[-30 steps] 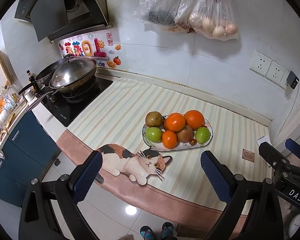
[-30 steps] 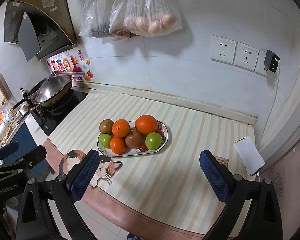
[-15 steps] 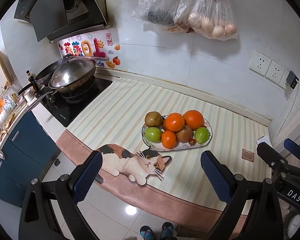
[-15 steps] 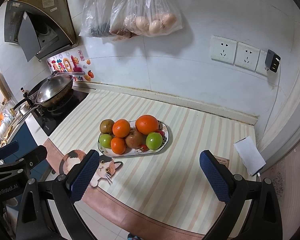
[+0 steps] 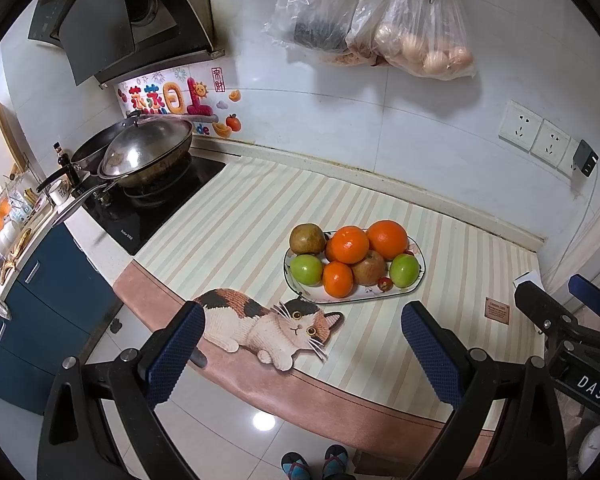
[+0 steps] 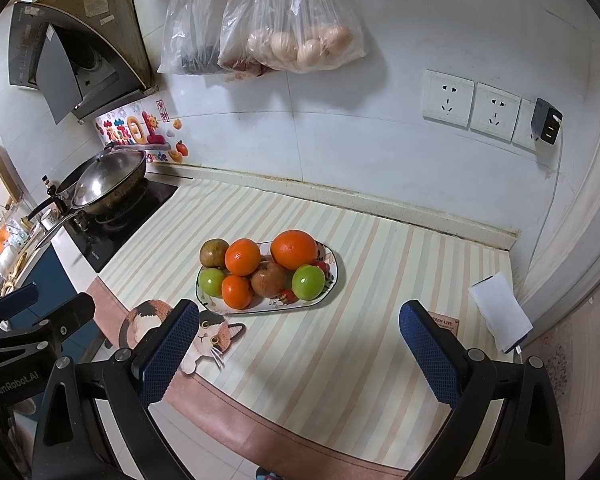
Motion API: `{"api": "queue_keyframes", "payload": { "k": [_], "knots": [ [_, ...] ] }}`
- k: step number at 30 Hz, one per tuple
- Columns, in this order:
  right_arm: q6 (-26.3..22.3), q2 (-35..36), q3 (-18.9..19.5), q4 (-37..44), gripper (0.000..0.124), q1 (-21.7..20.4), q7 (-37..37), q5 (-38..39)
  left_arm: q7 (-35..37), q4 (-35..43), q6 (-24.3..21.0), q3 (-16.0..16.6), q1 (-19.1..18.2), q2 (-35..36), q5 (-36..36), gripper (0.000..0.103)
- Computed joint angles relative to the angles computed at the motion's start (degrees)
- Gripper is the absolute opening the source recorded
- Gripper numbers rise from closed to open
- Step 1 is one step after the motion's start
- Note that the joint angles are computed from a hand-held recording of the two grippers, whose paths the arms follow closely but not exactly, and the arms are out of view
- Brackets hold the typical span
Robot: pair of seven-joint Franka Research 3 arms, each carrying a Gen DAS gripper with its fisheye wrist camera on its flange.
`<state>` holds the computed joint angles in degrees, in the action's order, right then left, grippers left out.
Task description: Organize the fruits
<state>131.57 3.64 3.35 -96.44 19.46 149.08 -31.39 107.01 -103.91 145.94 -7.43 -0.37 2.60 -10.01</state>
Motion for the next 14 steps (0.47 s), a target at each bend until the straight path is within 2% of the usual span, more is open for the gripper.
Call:
{"api": "queue_keyframes", "payload": {
  "k": [14],
  "knots": [
    [0.3, 0.2, -0.2, 0.3, 0.102, -0.1, -0.8, 0.7, 0.2, -0.4, 0.7, 0.0, 0.1, -0.1, 0.1, 0.101]
  ]
}}
